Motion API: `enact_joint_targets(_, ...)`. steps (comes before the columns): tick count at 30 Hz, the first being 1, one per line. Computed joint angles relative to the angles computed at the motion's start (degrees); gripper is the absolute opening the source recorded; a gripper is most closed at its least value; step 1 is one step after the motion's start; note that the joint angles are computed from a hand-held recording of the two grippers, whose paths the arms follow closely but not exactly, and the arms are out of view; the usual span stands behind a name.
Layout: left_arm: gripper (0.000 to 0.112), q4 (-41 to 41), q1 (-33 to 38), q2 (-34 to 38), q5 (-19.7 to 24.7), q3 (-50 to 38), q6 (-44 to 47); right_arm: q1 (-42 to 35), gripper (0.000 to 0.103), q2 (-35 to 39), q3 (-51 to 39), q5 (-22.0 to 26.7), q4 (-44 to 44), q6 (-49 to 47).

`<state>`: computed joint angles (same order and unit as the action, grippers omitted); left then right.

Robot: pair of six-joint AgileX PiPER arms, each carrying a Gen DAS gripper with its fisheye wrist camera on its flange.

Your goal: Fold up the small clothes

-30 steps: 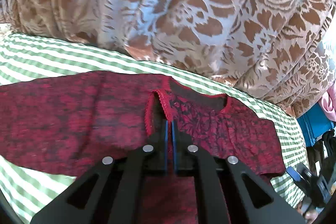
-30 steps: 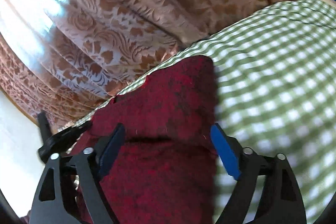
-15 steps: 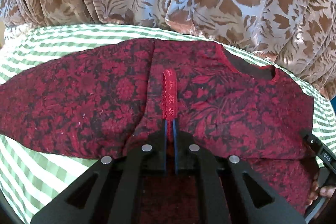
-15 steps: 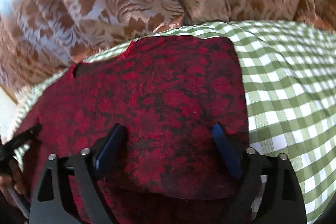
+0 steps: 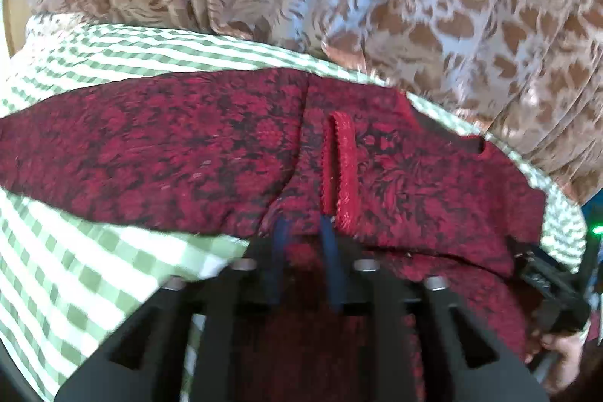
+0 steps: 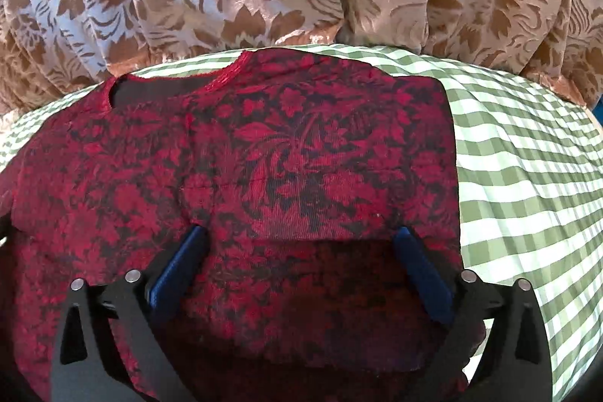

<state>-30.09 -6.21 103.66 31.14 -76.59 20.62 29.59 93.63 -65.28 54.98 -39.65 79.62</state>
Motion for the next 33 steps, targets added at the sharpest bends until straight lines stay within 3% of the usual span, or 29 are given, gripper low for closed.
enact_joint_targets(2, 0.063, -3.3, 3.4, -3.2, -1.2, 3.6, 0.1, 0.2, 0.099, -0.7, 0.9, -0.5, -0.7, 0.9)
enact_joint_targets(7, 0.059, -12.7, 17.5, -3.1, 7.6, 4.3, 2.6, 0.0, 0.1, -1.0, 1.1, -0.7, -0.7, 0.9)
enact_joint_targets(9, 0.052, -13.5, 23.1, -2.1, 8.6, 3.8, 3.3, 0.0, 0.1, -0.8, 0.9, -0.6, -0.7, 0.8)
enact_joint_targets(13, 0.052, -18.9, 32.9, 2.4, 11.8, 0.6, 4.9, 0.1, 0.1, -1.0, 1.0, -0.7, -0.7, 0.9)
enact_joint_targets(16, 0.052, -18.2, 37.1, 6.9, 13.0, -4.6, 2.0, 0.1, 0.1, -1.0, 1.0, -0.7, -0.7, 0.9)
enact_joint_targets(20, 0.052, -19.0, 40.0, 14.0, 15.6, -13.5, -2.9, 0.1, 0.1, -1.0, 1.0, -0.7, -0.7, 0.9)
enact_joint_targets(22, 0.052, -20.5, 40.7, 18.0, 18.9, -18.7, -3.4, 0.2, 0.1, -1.0, 1.0, -0.6, -0.7, 0.9)
enact_joint_targets(24, 0.05, -17.9, 39.9, 20.3, 19.2, -22.6, -6.8, 0.2, 0.1, -1.0, 1.0, -0.6, -0.7, 0.9)
enact_joint_targets(26, 0.042, -13.7, 38.9, 23.2, 18.8, -27.5, -10.2, 0.2, 0.1, -1.0, 1.1, -0.6, -0.7, 0.9)
enact_joint_targets(28, 0.019, -9.3, 38.4, 25.6, 19.6, -31.9, -14.7, 0.2, 0.1, -0.9, 0.9, -0.4, -0.7, 0.9)
enact_joint_targets(30, 0.014, -8.9, 38.3, 26.5, 21.2, -34.2, -15.4, 0.2, 0.1, -0.6, 0.5, -0.2, -0.3, 0.6)
enact_joint_targets(33, 0.013, -12.1, 37.8, 22.4, 20.8, -30.3, -11.0, 0.1, 0.1, -0.9, 0.8, -0.3, -0.3, 0.7)
